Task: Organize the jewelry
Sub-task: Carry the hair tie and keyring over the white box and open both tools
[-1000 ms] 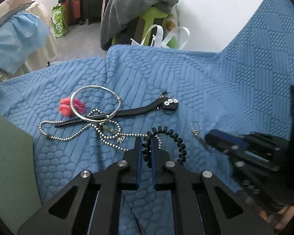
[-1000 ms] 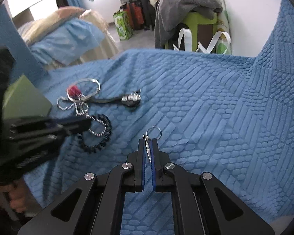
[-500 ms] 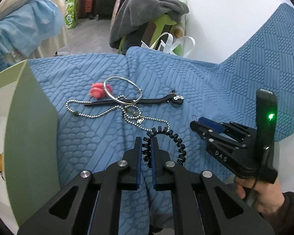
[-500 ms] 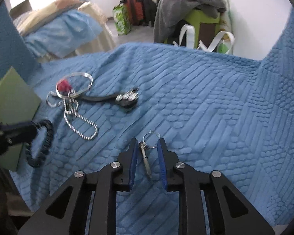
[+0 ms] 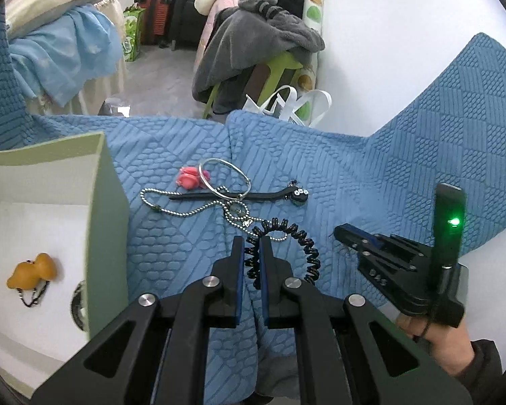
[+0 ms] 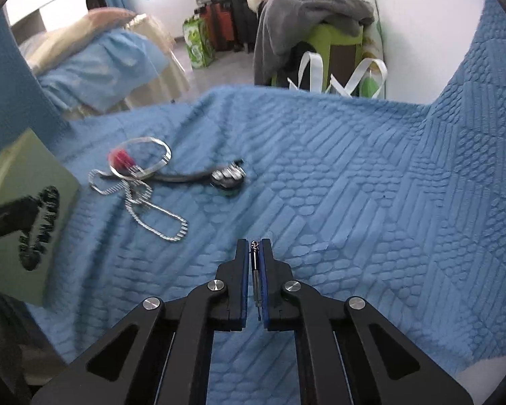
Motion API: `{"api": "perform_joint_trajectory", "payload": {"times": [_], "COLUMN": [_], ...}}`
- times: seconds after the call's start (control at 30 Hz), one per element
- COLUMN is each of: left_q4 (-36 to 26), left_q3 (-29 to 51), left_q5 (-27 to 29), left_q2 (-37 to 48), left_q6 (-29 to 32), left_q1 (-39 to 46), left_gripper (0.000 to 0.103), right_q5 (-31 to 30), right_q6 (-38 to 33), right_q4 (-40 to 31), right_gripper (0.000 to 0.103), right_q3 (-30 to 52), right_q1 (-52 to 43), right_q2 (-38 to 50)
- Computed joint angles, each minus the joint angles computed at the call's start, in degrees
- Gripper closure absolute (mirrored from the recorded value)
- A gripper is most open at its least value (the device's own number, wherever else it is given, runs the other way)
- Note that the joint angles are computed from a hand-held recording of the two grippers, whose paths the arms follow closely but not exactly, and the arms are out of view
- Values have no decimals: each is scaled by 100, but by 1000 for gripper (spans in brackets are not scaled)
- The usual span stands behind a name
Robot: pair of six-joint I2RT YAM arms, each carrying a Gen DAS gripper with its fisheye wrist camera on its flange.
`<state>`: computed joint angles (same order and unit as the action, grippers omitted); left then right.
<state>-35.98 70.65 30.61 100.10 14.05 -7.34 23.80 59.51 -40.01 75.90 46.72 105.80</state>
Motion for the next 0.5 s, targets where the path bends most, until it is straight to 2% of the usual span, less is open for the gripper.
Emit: {"api": "perform_joint_trajectory", "payload": {"times": [0.13, 0.2, 0.33, 0.5], "left_q4": [-314, -740, -1134, -1520], "left_q3": [200, 465, 786, 1213], "left_q5": [64, 119, 202, 249], "left_q2": [-71, 6, 15, 14], "left_q6": [156, 374, 569, 866], "left_q1": [121, 202, 422, 772], "left_gripper": [95, 95, 95, 95], "right_q5": [162, 233, 437, 834], "right_q6": [252, 290, 383, 351], "right_q4": [-272, -437, -1005, -1906], "right_gripper": [99, 99, 99, 99], "right_q3": [234, 438, 1178, 2601], "right_q1": [117, 167, 287, 437], "right_q2": [-214, -251, -113, 285]}}
